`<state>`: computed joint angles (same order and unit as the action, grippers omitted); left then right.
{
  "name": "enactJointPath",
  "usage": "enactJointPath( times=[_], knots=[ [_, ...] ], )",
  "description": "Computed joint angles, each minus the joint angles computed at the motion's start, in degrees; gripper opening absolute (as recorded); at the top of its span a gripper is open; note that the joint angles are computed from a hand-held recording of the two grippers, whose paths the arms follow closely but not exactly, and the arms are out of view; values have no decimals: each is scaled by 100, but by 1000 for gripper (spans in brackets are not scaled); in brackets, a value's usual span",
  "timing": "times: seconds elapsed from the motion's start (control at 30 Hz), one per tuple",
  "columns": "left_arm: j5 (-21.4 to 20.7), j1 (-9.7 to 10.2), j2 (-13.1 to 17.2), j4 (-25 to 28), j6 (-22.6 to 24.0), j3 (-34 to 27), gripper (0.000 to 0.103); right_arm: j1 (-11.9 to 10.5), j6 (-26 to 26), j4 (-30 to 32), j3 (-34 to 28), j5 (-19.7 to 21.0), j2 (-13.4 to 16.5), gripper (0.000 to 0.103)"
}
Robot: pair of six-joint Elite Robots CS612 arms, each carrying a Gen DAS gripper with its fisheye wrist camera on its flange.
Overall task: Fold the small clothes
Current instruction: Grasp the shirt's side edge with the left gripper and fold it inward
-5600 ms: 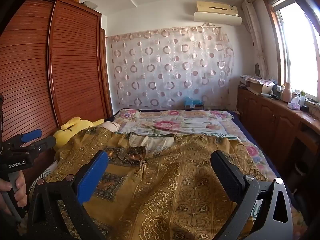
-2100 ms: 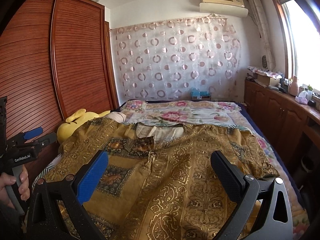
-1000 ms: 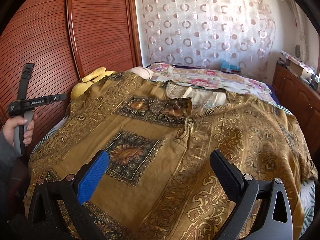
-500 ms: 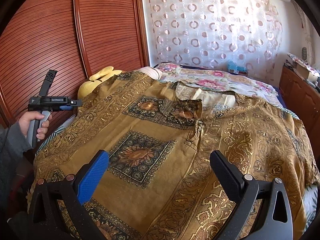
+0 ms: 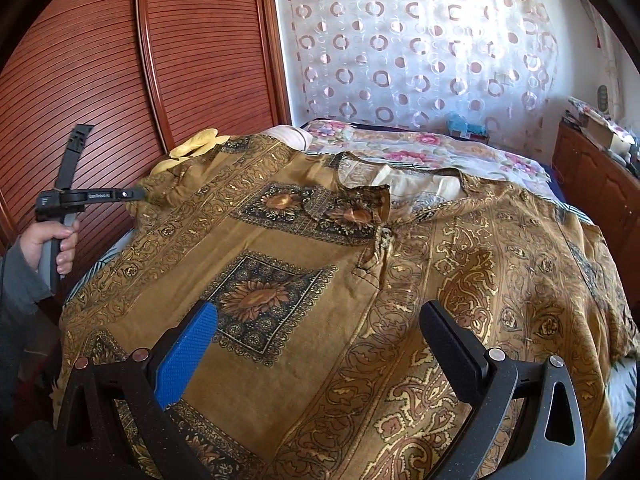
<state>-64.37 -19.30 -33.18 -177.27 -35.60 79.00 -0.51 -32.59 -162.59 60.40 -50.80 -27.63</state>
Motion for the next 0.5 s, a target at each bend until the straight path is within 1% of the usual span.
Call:
enactJointPath(
  times=[0.1,0.13,0.27,0.33,0.5],
  knots=[
    [296,-127,-47,-402,447,-6,6,-22,39,-44,-4,21,5,101],
    [266,-133,-44,-479,585,-59,6,-28,71,-64,-6,22,8,101],
    [-56,-178,13,-593,1027,-342,6,-68,240,-169,-13,25,14,101],
    [-318,-203,80,-558,1242,-529,6,-87,311,-209,-17,11,18,101],
    [-769,-291,189,-327,1432,-791,6,-135,441,-362,74,0,-20,101]
  ],
)
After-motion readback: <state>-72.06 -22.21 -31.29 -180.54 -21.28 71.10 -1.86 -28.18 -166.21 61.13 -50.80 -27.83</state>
